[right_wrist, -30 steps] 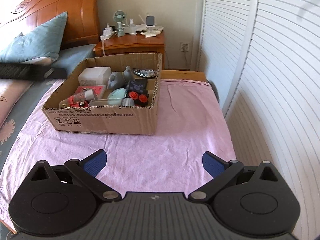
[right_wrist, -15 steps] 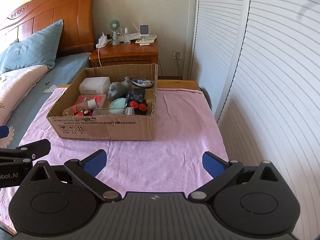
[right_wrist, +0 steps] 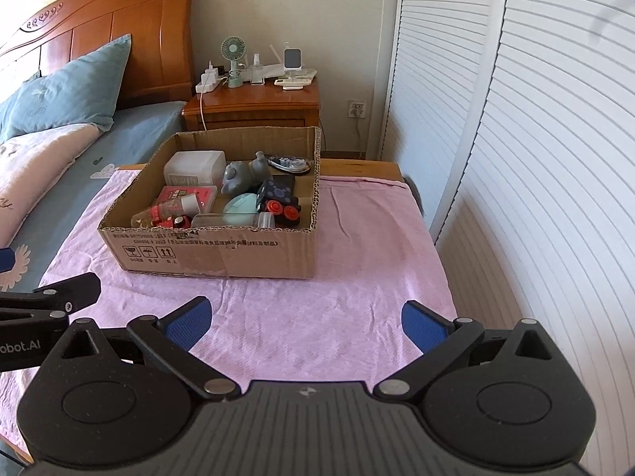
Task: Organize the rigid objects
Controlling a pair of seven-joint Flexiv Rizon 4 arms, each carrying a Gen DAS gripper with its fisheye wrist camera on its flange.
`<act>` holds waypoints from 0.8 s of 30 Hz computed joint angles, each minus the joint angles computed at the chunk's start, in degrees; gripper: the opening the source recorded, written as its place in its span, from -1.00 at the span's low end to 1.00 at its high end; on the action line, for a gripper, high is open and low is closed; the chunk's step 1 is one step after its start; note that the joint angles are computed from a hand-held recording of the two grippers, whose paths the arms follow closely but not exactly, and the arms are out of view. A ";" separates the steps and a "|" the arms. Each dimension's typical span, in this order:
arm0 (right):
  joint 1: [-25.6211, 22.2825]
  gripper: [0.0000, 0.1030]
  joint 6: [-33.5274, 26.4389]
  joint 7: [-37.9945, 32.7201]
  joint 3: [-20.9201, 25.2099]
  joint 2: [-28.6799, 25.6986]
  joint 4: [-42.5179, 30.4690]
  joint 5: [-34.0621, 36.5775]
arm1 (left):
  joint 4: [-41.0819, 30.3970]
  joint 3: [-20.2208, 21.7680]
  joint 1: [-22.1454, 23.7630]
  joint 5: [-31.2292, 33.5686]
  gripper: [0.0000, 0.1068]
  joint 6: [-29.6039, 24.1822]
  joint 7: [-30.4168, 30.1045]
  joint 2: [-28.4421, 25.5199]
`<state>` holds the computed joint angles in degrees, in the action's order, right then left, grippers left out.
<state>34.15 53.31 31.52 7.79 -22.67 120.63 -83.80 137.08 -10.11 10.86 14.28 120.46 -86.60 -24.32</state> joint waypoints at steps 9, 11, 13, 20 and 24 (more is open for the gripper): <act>0.05 1.00 -0.05 -0.08 0.02 -0.03 -0.07 0.00 | 0.04 0.25 -0.33 -0.17 0.92 0.14 -0.07 -0.03; -0.02 1.00 0.03 0.00 0.01 0.02 -0.01 -0.10 | 0.12 0.43 -0.45 -0.27 0.92 0.26 -0.05 -0.01; -0.11 1.00 0.19 0.17 0.00 0.11 0.07 -0.35 | 0.24 0.52 -0.43 -0.23 0.91 0.34 -0.03 0.12; -0.17 1.00 0.05 0.23 0.09 0.13 0.11 -0.50 | 0.49 1.39 -1.42 -0.85 0.92 0.62 0.28 0.52; -0.17 1.00 0.03 0.27 0.12 0.20 0.13 -0.40 | 0.59 1.93 -2.20 -1.39 0.92 0.77 0.72 0.60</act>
<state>33.98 53.34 31.79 7.91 -22.48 120.76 -84.20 137.67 -8.19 8.66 12.88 121.24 -85.89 -23.72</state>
